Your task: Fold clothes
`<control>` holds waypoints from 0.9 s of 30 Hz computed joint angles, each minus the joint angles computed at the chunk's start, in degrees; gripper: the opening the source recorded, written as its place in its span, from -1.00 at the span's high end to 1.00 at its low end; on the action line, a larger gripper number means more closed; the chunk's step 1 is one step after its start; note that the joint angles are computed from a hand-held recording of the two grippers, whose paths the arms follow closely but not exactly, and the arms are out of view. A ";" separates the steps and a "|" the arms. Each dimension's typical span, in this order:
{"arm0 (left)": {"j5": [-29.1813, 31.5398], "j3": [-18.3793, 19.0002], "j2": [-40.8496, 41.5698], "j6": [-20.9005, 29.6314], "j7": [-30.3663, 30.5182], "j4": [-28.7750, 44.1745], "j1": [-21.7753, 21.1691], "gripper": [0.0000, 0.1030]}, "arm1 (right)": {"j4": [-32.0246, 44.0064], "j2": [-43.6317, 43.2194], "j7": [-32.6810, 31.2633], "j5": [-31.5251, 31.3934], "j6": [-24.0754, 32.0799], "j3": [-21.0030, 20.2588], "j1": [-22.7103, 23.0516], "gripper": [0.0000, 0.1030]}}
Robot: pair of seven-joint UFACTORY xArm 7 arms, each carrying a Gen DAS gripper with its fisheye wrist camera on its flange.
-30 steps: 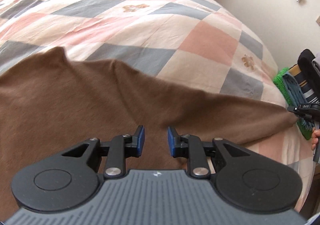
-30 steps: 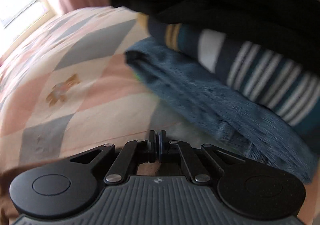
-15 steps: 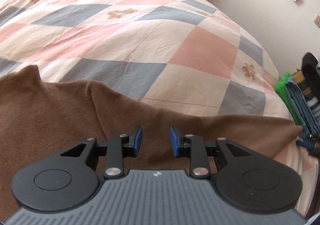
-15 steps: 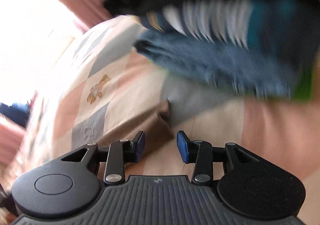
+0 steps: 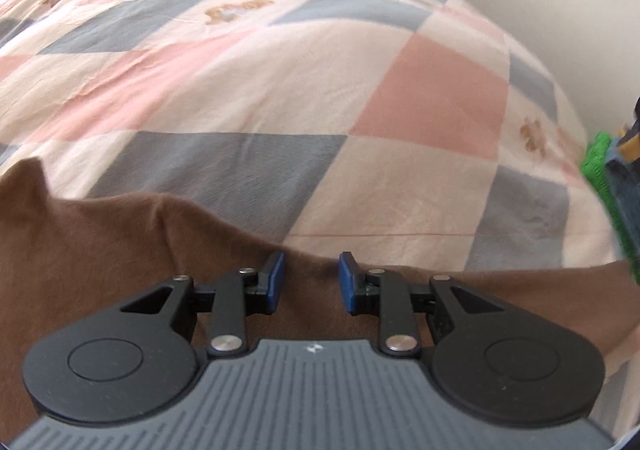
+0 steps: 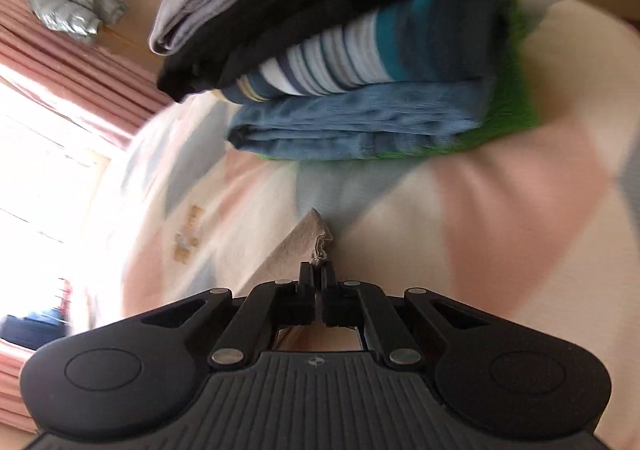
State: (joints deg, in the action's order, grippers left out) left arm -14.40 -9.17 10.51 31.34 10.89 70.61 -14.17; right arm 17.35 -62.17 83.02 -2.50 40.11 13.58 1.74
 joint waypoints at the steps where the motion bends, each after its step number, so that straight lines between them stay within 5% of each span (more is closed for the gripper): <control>1: 2.77 1.02 -0.48 -0.46 -1.51 -0.45 -1.54 0.54 | -0.39 0.61 -1.00 0.56 1.07 -0.95 1.07 0.96; 5: -4.44 -0.10 -9.40 -2.00 0.86 -7.56 0.02 0.51 | -1.04 2.82 -2.60 1.02 2.61 -1.50 1.99 0.85; 8: -9.28 2.13 -22.00 -1.91 -0.52 -17.78 -0.23 0.48 | 5.40 5.79 -2.75 -4.81 11.67 4.08 -0.84 -0.19; 12: -6.50 5.83 -43.64 4.85 -9.77 -33.12 2.90 0.46 | 9.37 7.78 -6.44 -8.39 13.32 5.50 2.90 -0.18; 16: 4.33 10.82 -64.03 22.93 -18.51 -41.97 14.71 0.46 | 13.22 15.55 -11.17 -5.43 6.80 5.40 9.52 -0.17; 19: 13.76 17.49 -72.18 33.04 -19.06 -42.87 26.63 0.46 | 18.63 26.17 -15.15 -4.18 -0.02 6.90 13.80 -0.16; 22: 22.00 25.37 -71.15 34.64 -14.90 -39.92 36.71 0.46 | 25.15 37.58 -19.40 -4.24 -7.74 8.70 18.57 -0.16; 27: 23.36 36.70 -59.21 25.00 -8.89 -31.77 44.13 0.25 | 37.27 58.50 -27.91 4.61 -26.93 7.99 30.44 -0.16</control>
